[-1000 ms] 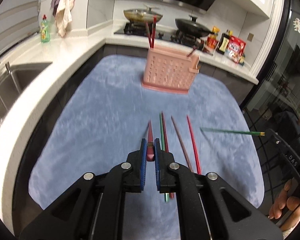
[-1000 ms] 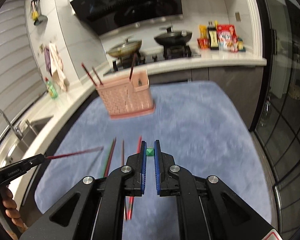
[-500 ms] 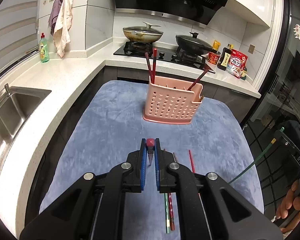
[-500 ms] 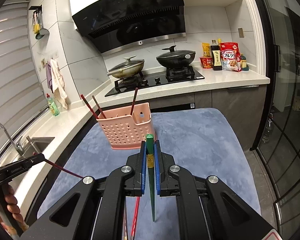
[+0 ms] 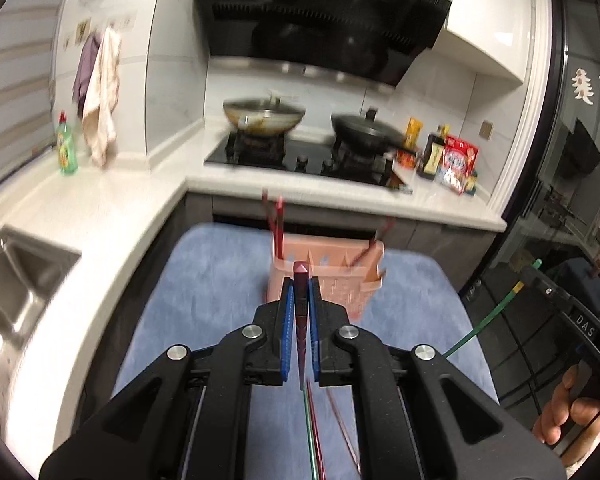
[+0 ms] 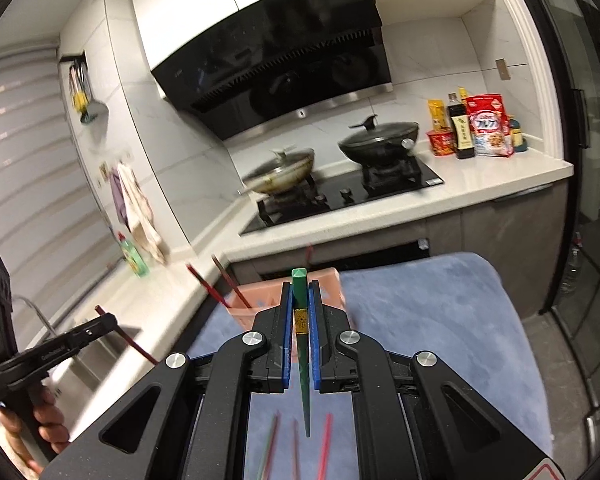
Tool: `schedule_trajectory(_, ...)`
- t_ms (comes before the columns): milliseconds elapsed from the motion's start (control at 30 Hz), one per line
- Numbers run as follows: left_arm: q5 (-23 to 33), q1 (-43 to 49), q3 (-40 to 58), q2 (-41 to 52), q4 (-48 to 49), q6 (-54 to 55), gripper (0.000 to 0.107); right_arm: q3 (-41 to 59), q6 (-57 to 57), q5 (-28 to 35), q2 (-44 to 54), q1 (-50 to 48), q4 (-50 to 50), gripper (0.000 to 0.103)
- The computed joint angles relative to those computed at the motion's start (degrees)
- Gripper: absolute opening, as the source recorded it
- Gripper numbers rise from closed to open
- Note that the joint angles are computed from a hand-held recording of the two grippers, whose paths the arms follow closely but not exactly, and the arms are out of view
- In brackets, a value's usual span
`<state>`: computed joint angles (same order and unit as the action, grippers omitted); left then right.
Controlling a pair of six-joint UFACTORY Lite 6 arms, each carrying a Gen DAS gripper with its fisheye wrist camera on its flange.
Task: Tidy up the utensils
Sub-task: 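Lift both chopsticks up over the pink holder, then lower both chopsticks into the holder and open both tools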
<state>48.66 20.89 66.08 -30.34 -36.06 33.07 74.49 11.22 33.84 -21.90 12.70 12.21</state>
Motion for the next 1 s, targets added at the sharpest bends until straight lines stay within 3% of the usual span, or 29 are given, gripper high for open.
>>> schedule_trajectory(200, -6.1, -6.8, 16.7, 12.1, 4.4, -7.4, 0.007, 16.9, -2.9, -2.2, 15.1, -1.5, 5.2, 0.007)
schedule_trajectory(367, -10.6, -11.9, 28.4, 22.5, 9.1, -12.7, 0.007, 33.2, 0.4, -2.2, 28.0, -0.1, 1.6, 0.007)
schedule_trajectory(600, -16.1, -15.1, 35.4, 33.5, 13.6, -16.5, 0.007, 55.8, 5.7, 0.7, 47.1, 0.7, -3.9, 0.007)
schedule_trajectory(700, -17.3, -15.1, 36.2, 36.6, 14.0, -16.8, 0.007, 59.7, 6.5, 1.3, 51.6, 1.1, -5.6, 0.007)
schedule_trajectory(1000, -20.4, -14.6, 32.0, 39.3, 10.2, -12.2, 0.007, 54.9, 7.0, -0.6, 54.3, 2.3, -7.3, 0.007)
